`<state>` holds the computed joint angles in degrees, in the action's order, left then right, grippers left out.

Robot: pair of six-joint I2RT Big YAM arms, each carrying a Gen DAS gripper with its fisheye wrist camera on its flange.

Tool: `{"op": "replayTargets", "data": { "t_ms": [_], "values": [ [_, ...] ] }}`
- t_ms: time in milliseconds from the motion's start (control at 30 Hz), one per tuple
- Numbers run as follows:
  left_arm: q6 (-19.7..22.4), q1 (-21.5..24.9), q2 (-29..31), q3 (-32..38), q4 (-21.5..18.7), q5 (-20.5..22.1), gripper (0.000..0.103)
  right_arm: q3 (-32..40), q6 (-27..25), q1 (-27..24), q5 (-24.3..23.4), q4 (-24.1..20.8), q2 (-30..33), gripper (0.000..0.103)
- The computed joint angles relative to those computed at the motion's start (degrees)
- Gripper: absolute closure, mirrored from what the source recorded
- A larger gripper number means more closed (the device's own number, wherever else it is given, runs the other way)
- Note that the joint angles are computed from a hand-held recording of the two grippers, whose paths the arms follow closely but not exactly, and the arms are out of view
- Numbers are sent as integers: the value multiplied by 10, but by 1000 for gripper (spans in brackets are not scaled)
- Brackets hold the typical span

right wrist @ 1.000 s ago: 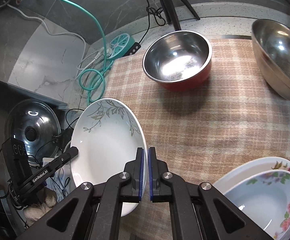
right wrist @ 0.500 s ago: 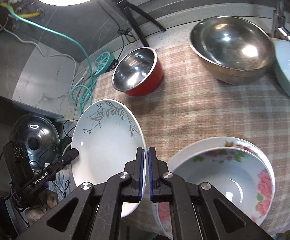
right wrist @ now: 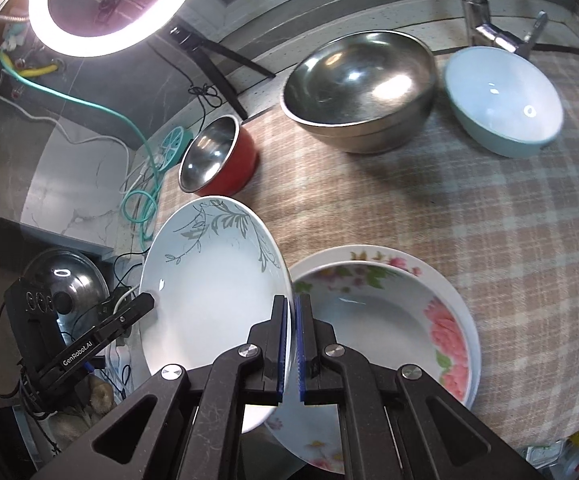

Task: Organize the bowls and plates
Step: 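Lift the leaf-print plate and carry it over the floral plate stack, then lower the leaf-print plate into the rose-pattern plate on the stack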

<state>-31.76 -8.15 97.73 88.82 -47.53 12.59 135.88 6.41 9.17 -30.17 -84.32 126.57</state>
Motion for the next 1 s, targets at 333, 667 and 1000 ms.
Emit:
{"op": "replayTargets", "data": {
  "t_ms": [333, 667, 1000],
  "values": [
    [3, -29, 21, 18, -12, 15, 99, -93, 13, -31, 1, 45, -50, 99],
    [-4, -51, 32, 19, -18, 23, 99, -157, 16, -58, 0, 65, -79, 99],
    [-4, -65, 41, 24, -25, 25, 99, -197, 15, -74, 0, 78, -98, 99]
  ]
}}
